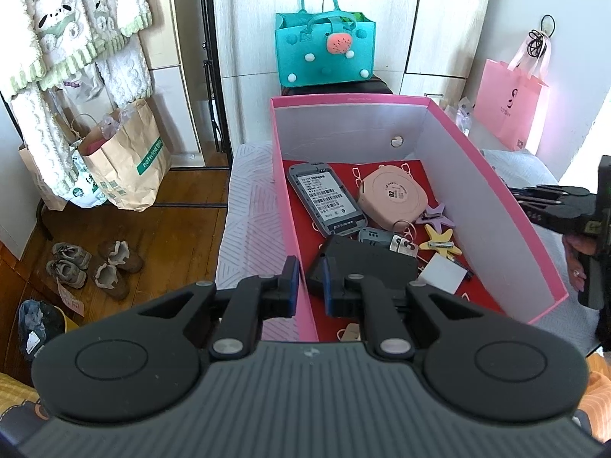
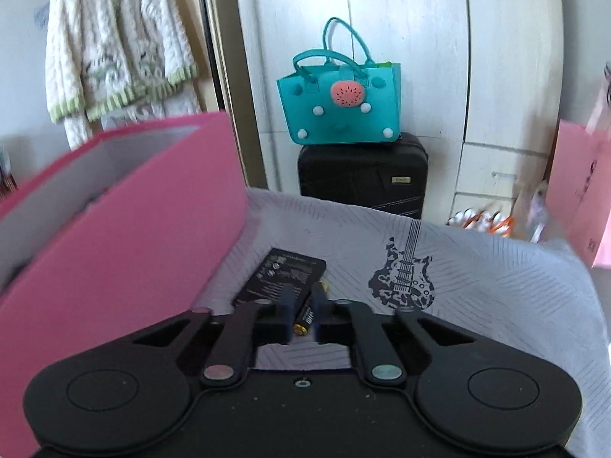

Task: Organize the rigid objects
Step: 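Move the right gripper to the gold battery beside the black battery pack, then close the right gripper on the gold battery and lift it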

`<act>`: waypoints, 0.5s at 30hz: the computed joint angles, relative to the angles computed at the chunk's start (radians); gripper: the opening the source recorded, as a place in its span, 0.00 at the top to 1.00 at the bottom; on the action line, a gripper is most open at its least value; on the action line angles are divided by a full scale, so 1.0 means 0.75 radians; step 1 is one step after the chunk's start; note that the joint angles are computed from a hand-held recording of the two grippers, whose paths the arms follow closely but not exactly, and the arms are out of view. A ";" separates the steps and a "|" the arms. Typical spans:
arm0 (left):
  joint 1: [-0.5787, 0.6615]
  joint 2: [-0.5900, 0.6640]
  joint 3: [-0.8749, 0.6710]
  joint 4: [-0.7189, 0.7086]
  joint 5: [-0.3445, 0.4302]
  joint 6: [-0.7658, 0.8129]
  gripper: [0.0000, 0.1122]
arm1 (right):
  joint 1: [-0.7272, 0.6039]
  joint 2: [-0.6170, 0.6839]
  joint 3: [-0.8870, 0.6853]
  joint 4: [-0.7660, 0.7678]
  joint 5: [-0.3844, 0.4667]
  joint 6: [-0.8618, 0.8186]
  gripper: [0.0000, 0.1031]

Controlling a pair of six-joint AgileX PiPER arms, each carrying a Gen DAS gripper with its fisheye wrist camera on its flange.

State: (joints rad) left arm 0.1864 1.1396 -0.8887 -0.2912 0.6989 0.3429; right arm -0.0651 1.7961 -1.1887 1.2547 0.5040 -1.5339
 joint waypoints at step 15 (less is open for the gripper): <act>-0.015 -0.008 0.013 0.008 -0.016 -0.011 0.90 | -0.010 -0.011 -0.026 -0.329 -0.016 0.309 0.91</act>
